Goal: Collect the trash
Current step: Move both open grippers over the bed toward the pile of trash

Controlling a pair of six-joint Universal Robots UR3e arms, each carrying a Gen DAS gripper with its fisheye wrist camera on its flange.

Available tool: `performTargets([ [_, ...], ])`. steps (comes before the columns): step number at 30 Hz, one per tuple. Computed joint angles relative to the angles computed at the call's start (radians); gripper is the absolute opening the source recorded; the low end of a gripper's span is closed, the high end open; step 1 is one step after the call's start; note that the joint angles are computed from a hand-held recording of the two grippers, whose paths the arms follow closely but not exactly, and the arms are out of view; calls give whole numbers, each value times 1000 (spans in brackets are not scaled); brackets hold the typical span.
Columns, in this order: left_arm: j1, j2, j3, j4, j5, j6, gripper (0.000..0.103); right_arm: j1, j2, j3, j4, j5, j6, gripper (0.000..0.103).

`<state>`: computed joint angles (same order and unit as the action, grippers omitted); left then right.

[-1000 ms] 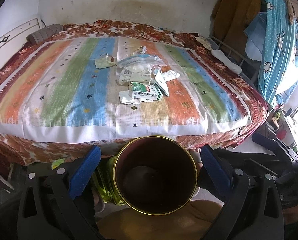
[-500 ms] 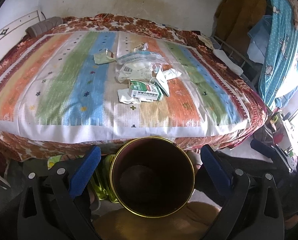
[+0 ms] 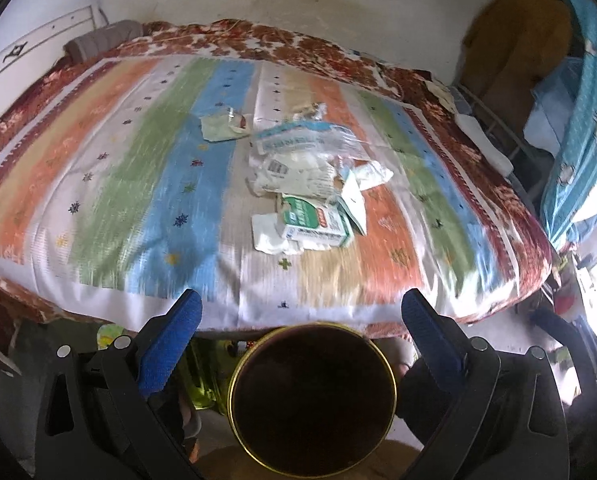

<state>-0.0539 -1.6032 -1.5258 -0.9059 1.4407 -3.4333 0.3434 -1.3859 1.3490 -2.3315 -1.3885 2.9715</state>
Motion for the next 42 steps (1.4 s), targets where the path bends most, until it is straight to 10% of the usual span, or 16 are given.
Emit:
performTargets([
  [42, 308, -533, 403, 156, -430, -150, 87, -13, 722, -977, 378, -65, 32, 94],
])
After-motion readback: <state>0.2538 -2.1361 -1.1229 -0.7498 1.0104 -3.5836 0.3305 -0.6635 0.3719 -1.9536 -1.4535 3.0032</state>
